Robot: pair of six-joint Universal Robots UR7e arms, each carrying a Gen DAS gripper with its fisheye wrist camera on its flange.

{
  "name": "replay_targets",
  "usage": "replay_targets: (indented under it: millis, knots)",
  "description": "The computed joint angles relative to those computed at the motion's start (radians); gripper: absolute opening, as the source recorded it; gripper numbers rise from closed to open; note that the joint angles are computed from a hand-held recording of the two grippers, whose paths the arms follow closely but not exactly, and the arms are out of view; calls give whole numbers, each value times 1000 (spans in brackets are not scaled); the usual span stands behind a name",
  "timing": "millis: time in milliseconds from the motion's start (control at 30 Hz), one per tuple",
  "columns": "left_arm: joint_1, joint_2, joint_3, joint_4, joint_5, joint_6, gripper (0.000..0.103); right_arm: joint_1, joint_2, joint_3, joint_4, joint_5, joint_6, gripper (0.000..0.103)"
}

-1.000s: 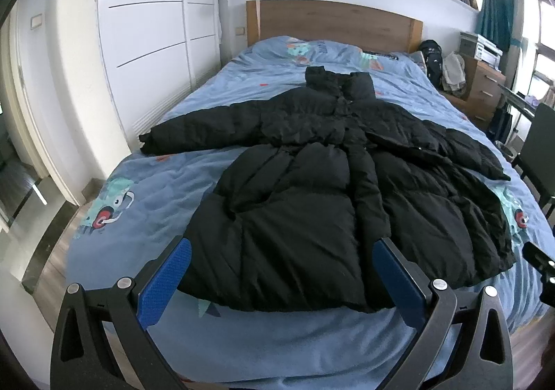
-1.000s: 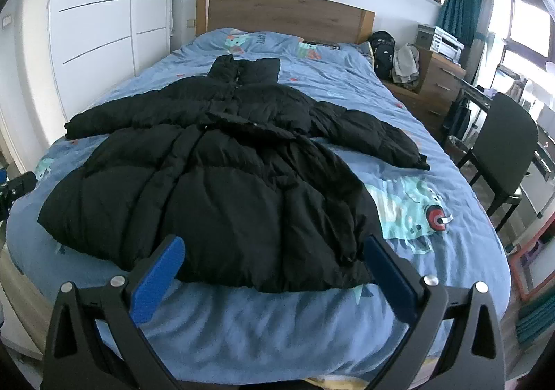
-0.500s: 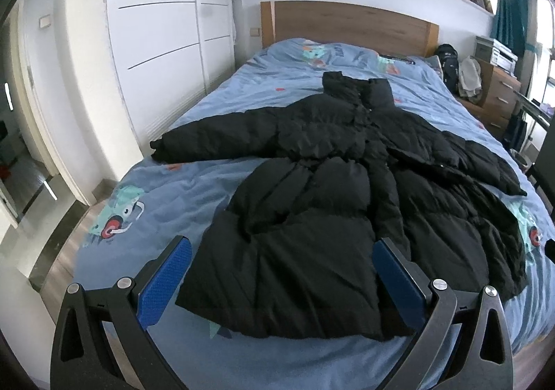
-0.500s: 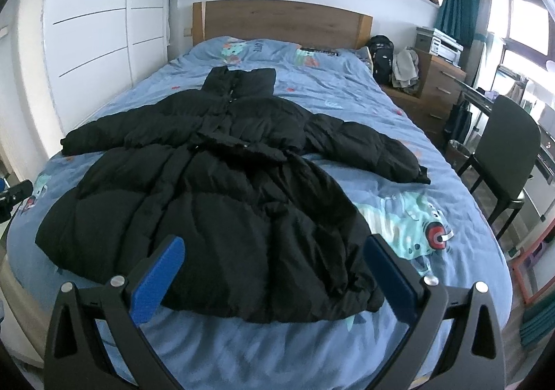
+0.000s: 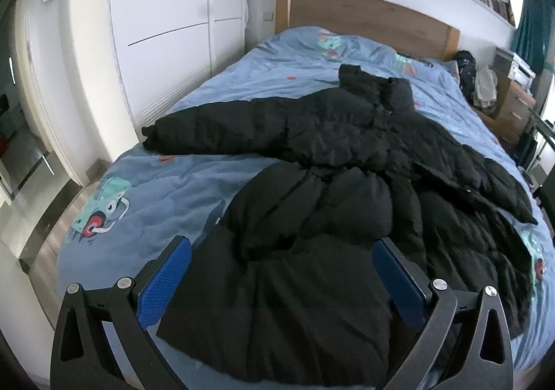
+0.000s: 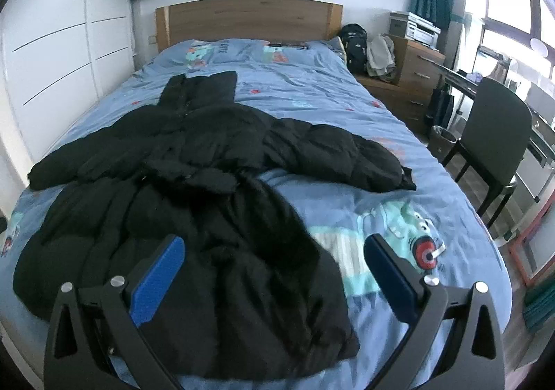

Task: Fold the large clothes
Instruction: 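Grasp the coat's sleeve cuff with the right gripper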

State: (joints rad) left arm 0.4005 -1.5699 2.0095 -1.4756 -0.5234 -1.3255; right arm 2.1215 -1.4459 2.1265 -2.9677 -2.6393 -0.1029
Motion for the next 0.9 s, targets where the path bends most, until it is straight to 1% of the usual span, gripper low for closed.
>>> replay_targets:
  millis: [67, 167, 233, 300, 333, 367, 433, 467, 500, 533, 600, 667, 733, 833, 900]
  knots:
    - [25, 14, -5, -39, 5, 39, 102, -30, 17, -23, -25, 7, -28, 103]
    - [82, 39, -8, -163, 3, 141, 102, -84, 40, -57, -53, 43, -54, 103]
    - [127, 65, -14, -274, -10, 230, 102, -135, 51, -84, -59, 83, -51, 103]
    - [164, 95, -25, -363, -16, 304, 102, -183, 52, -104, -43, 133, -26, 103]
    - [191, 121, -35, -436, -20, 368, 102, -215, 56, -121, -38, 158, -14, 103]
    - [205, 136, -41, -477, -21, 403, 102, -243, 61, -135, -39, 178, -7, 103]
    - [249, 197, -62, -647, -24, 544, 102, -310, 74, -171, -44, 221, 14, 103]
    - [266, 223, -73, -718, -29, 603, 102, -331, 77, -179, -54, 234, 15, 103]
    - [286, 258, -89, -800, -40, 671, 102, -366, 85, -194, -65, 259, 19, 103]
    - [308, 300, -112, -884, -57, 741, 102, -387, 91, -201, -75, 268, 17, 103]
    - [345, 375, -162, -989, -96, 836, 102, -443, 108, -230, -79, 294, 24, 103]
    - [373, 430, -209, -1027, -134, 887, 102, -494, 115, -258, -54, 335, 60, 103]
    - [390, 465, -249, -1012, -158, 896, 102, -548, 106, -272, -26, 396, 124, 103]
    - [406, 501, -300, -947, -172, 883, 102, -611, 90, -281, -19, 478, 199, 103]
    - [414, 512, -327, -896, -176, 861, 102, -659, 76, -283, -24, 551, 250, 103]
